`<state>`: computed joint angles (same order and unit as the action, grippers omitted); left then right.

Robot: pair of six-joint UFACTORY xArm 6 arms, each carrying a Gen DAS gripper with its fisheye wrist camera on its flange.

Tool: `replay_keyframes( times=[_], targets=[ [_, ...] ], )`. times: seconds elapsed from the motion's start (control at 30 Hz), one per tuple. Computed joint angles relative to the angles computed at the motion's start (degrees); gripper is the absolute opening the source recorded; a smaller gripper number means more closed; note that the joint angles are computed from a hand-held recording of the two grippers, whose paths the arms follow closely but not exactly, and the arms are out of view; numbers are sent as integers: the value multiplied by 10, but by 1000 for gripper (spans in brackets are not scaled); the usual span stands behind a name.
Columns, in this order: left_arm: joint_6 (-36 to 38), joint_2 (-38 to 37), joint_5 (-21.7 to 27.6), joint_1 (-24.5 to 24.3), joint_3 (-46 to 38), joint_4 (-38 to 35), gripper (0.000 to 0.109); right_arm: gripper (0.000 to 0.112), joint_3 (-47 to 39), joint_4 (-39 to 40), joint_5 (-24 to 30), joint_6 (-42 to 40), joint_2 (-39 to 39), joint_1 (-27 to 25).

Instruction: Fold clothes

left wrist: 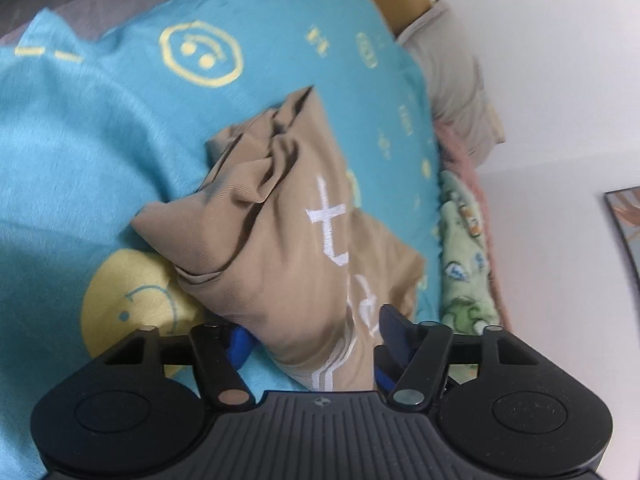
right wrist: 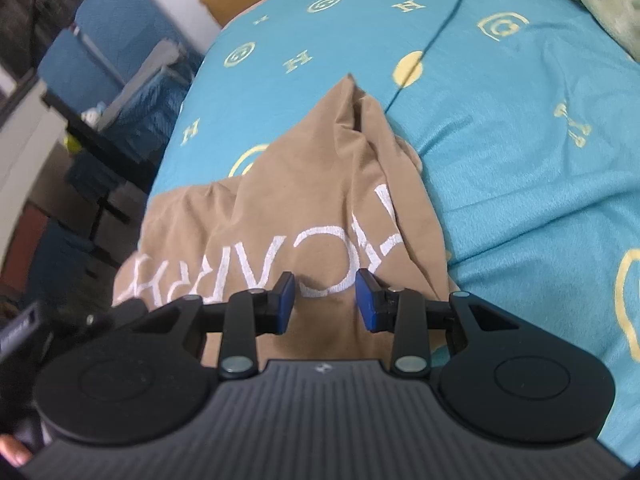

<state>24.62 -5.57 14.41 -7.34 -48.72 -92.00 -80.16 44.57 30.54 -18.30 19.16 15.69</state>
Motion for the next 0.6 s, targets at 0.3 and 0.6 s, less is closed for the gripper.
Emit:
replay_keyframes(
  times=[0.3,0.6],
  targets=[
    [25,6,-57,-27,-14,-18,21,93,39,319,117,-46,-48,-44],
    [165,-4,-78,-28,-31,-180,18,92,46,369,142,23,-18,-32]
  ],
)
